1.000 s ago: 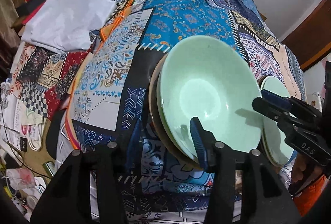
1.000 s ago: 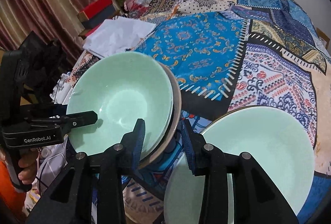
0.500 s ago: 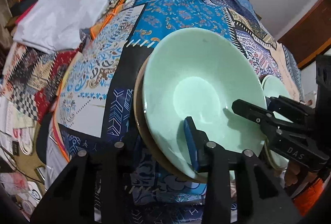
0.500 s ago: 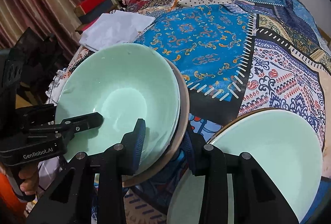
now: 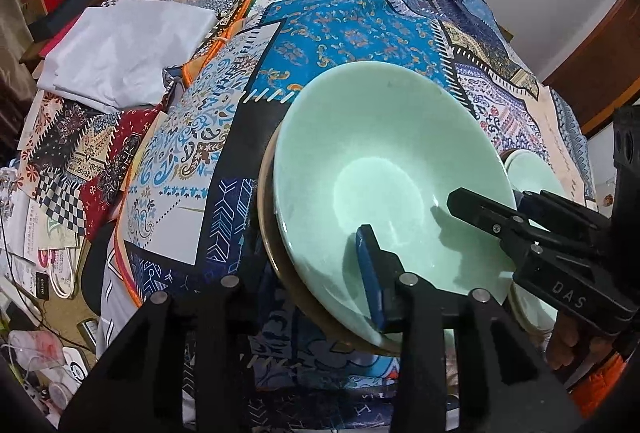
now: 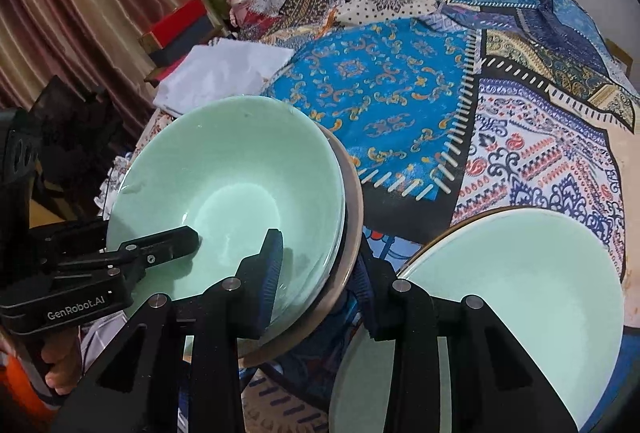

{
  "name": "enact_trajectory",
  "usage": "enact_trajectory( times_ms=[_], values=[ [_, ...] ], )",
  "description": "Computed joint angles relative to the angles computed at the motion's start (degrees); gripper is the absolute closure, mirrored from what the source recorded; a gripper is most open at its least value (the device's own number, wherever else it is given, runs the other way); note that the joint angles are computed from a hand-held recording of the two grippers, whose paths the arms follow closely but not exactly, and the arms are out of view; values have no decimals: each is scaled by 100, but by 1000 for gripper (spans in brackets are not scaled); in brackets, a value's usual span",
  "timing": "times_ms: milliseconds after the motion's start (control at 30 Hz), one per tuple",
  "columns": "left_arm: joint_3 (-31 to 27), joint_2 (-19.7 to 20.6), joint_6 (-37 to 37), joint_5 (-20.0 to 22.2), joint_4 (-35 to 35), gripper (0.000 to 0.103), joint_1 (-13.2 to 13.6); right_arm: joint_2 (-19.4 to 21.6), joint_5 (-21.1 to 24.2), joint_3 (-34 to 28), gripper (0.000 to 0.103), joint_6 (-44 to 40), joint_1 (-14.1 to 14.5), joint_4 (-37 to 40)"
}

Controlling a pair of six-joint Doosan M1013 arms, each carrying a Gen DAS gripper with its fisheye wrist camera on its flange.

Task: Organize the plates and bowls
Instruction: 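Lower the mint green bowl into the white bowl on the stack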

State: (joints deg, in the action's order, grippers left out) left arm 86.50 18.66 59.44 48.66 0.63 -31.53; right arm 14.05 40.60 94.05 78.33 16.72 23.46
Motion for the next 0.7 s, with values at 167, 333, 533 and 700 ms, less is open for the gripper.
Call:
enact_trajectory(
  times_ms=[167,333,533,700],
  values=[
    [-75,-38,-138,3,219,65,-77,-133,-134,59,72,-30,-52,125],
    [-173,-87,-142,10,343,65,-152,-327,-285,138,72,31,-94,30],
    [-314,-125,-101,-6,449,65,-280,-545,-461,250,72,124,-194,-15],
    [-465,-117,-42,2,481,65,-394,-694,-551,345,72,181,-294,-76]
  ],
)
